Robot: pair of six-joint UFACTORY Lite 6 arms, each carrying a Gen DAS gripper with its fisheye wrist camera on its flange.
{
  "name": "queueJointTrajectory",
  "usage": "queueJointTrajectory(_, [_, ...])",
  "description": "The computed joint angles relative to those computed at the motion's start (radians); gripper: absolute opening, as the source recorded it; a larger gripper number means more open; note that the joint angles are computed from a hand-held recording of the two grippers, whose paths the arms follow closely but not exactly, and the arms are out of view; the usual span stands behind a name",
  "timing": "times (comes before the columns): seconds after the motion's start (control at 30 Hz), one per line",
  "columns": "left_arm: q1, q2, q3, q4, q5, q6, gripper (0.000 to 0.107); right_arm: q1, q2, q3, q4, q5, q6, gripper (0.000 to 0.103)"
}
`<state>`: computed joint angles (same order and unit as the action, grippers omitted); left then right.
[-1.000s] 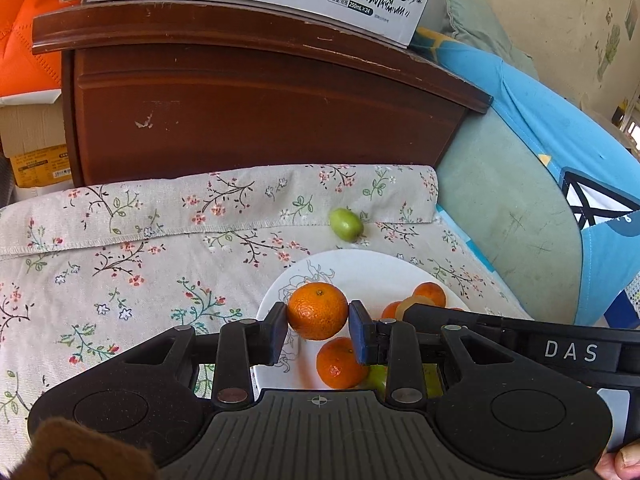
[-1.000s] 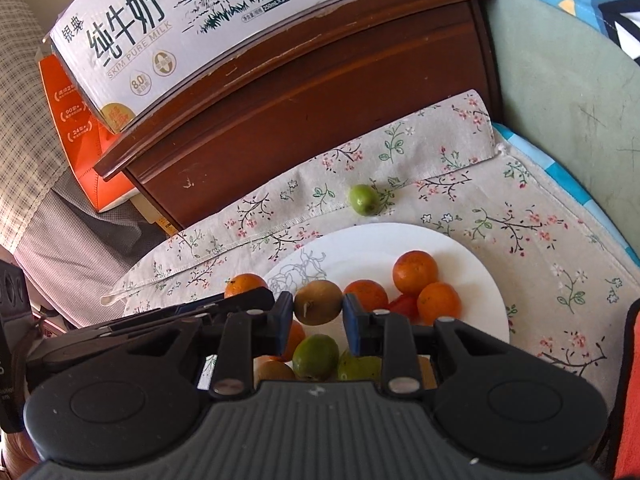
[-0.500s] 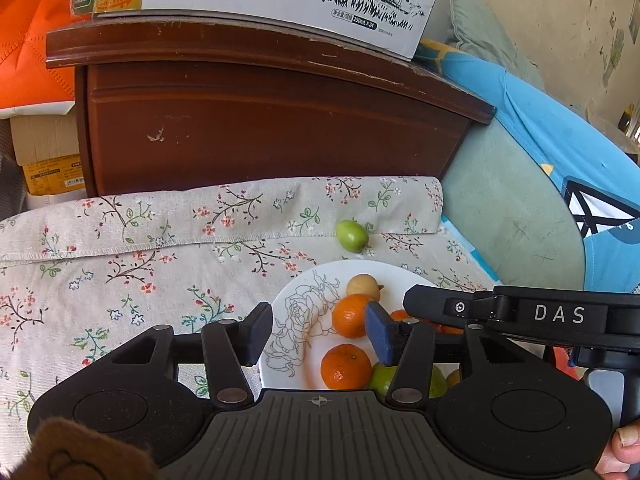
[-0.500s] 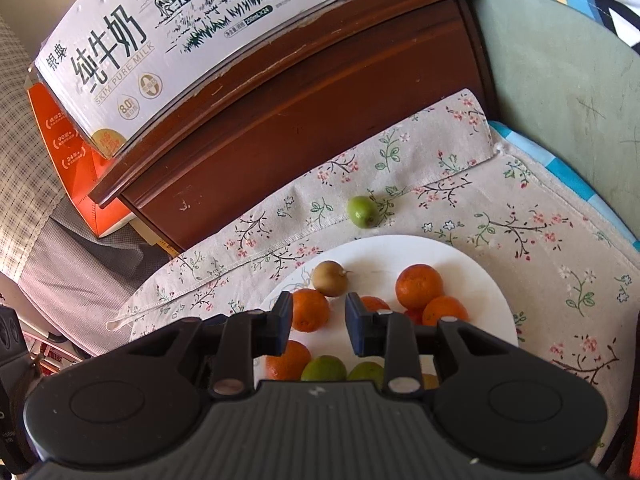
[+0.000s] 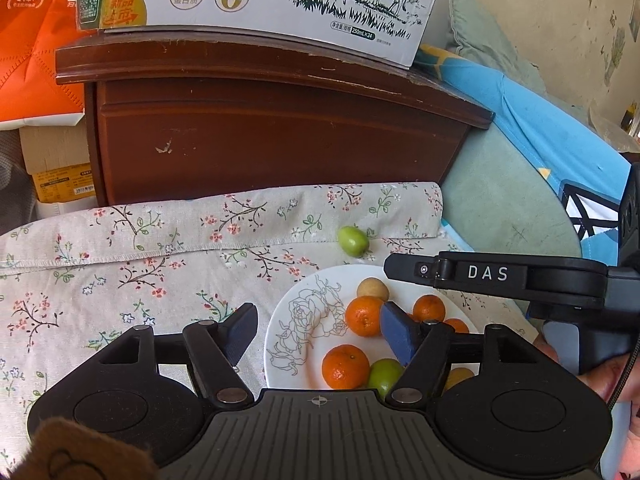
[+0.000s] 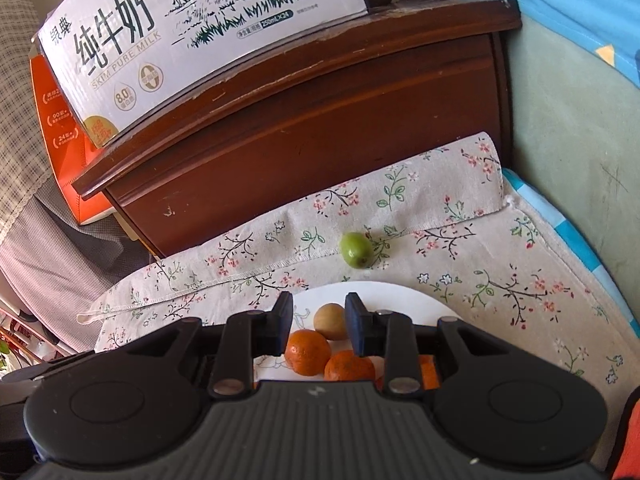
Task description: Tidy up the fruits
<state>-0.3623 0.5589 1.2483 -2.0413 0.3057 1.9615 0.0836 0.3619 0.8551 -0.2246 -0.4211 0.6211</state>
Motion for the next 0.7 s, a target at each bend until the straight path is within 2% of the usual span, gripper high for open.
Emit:
queueJointTrajectory(0.1, [0.003, 0.003, 0.006, 0.015, -0.021, -0.015, 0.072, -0.013, 0.067, 0.077, -0.010, 0.021, -0.035, 0.030])
queueJointTrajectory(0.23, [0.023, 0.007, 0.016, 0.092, -0.019, -0.104, 0.072, -0.013, 0.159, 0.184, 0.067, 0.057, -0.181, 0.030])
queueJointTrajectory(0.53, [0.042, 0.014, 0.034, 0.154, -0.034, -0.190, 0.073, -0.043, 0.340, 0.353, 0.000, 0.034, -0.144, 0.031])
queueJointTrajectory(0.7, [0.043, 0.009, 0.034, 0.147, -0.044, -0.193, 0.073, -0.039, 0.390, 0.424, 0.068, 0.072, -0.217, 0.033])
